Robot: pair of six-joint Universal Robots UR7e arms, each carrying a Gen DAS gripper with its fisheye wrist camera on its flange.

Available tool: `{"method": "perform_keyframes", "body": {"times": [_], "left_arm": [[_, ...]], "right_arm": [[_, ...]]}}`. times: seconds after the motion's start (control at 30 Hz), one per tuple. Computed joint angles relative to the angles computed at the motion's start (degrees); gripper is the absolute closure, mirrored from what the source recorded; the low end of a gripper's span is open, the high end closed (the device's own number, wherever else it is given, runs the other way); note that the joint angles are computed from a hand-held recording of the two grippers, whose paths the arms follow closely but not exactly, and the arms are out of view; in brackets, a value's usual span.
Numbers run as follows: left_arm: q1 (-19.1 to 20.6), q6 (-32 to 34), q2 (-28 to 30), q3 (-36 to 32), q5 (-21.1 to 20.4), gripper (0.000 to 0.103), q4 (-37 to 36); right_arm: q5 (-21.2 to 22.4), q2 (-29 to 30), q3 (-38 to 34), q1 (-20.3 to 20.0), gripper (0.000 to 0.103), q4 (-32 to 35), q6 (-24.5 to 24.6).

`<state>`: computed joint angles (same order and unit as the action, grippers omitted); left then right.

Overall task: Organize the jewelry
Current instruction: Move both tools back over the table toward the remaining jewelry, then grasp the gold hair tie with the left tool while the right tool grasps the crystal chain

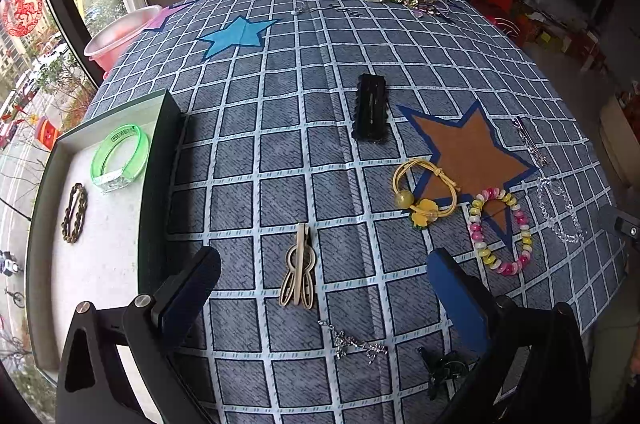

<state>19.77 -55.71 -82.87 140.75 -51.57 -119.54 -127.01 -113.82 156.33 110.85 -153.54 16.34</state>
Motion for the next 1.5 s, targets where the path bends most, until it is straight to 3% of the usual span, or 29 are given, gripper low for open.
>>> {"method": "perform_keyframes", "body": {"times": [0.17,0.27,0.73,0.93,1.17,1.23,1.37,1.43,1.5], "left_arm": [[1.37,3.74,5.25,-1.40,0.53,0.000,-4.32],[2.26,5.15,8.00,-2.41,1.19,0.000,-5.55],[5.14,8.25,13.57,-4.34,1.74,0.000,-11.04],[5.80,9.60,14.81,-4.53,1.61,0.000,-12.48],[6.23,10.90,16.38,-4.84,0.71,0.006,-14.90],[6.20,11.74,16.42,-4.67,0.26,0.013,-15.95],[6.24,13.72,16.06,-4.55,-1.65,0.028,-17.60],[5.86,14.58,15.99,-4.36,-1.72,0.052,-18.34],[5.73,15.70,15.92,-4.48,-2.14,0.075,-18.53]], "right_arm": [[-3.42,-5.58,1.99,-2.69,0.014,4.70,-1.01],[-4.92,-6.00,2.85,-3.47,0.014,4.44,-2.28],[-11.48,6.46,2.60,-2.94,0.014,-6.85,-5.72],[-7.91,4.36,3.63,-1.73,0.014,-6.71,-9.89],[-11.91,16.84,3.33,1.60,0.014,-13.90,-12.70],[-11.51,17.95,3.77,0.92,0.015,-17.09,-13.87],[-11.57,18.09,3.79,1.00,0.016,-17.12,-13.81],[-11.64,17.39,3.79,1.51,0.021,-16.14,-13.17],[-11.92,16.78,3.68,2.47,0.042,-15.11,-12.21]]}}
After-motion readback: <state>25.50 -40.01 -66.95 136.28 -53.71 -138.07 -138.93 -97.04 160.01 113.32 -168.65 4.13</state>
